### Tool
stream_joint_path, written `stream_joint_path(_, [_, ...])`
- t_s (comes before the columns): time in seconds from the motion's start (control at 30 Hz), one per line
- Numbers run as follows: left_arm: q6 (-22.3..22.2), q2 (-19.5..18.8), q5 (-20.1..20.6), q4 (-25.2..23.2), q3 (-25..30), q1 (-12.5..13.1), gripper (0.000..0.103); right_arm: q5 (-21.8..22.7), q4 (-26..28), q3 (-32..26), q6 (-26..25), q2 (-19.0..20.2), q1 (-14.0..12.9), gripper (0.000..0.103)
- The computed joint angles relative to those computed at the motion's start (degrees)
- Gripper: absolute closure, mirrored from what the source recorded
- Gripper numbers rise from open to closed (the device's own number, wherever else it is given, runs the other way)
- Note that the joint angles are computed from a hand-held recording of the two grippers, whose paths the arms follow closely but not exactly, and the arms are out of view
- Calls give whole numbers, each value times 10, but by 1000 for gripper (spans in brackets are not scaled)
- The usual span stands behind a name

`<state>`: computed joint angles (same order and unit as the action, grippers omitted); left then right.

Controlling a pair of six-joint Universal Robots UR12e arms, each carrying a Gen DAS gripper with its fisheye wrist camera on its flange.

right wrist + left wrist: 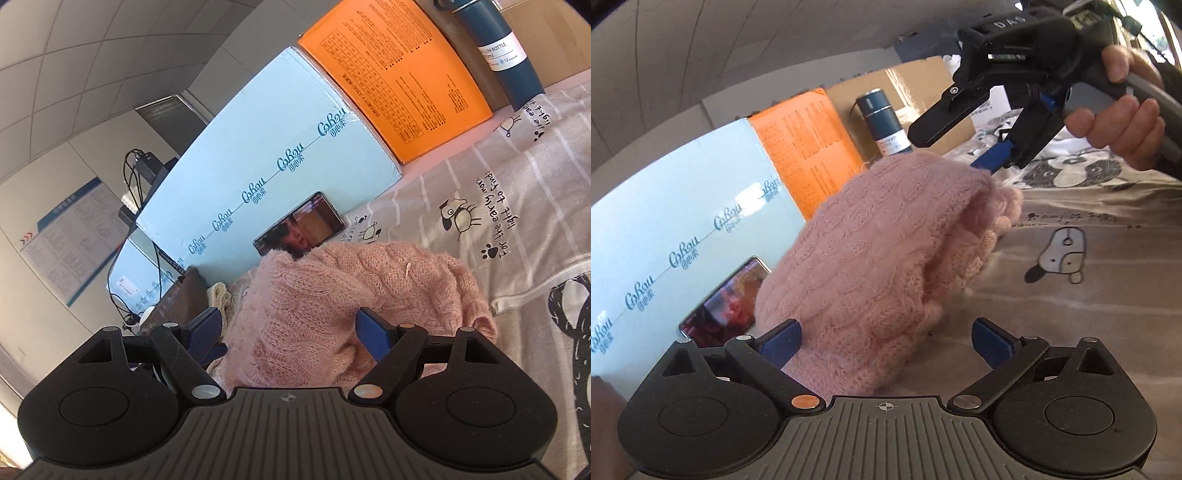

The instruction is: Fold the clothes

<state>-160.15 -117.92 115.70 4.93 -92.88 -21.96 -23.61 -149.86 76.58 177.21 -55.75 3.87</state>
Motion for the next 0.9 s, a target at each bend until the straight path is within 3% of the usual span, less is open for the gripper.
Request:
stream_joint_path(0.07, [5, -22, 30, 37, 24, -3, 3, -11, 2, -2, -3, -1, 5, 25])
stream_joint_path(0.17, [5, -43, 30, 87, 49, -2, 3, -38, 17, -11, -6, -2, 12, 26])
stream_joint_path(0.23, [5, -58, 38, 114, 66, -5, 3, -47, 37, -23, -1, 1, 16, 32])
stream_joint_path(0.37, [47, -82, 54, 160, 92, -13, 3, -12, 160, -57, -25, 14, 20, 43])
stream_joint_path(0.4, [55, -88, 59, 168, 98, -14, 3, -4, 164, -58, -20, 16, 20, 44])
stream_joint_path(0.5, [62, -100, 69, 190, 112, -16, 3, 15, 120, -55, 32, 24, 20, 45])
stream_joint_path(0.6, [75, -114, 77, 225, 127, -17, 3, 40, 59, -57, 122, 38, 16, 52])
stream_joint_path(0.7, [123, -132, 87, 262, 149, -21, 3, 57, -58, -61, 240, 57, 12, 64])
stream_joint_path(0.8, [116, -125, 93, 214, 148, -24, 3, 52, -175, -69, 345, 76, 7, 71])
stream_joint_path(0.9, [85, -99, 81, 116, 129, -24, 2, 21, -175, -58, 326, 72, 7, 75])
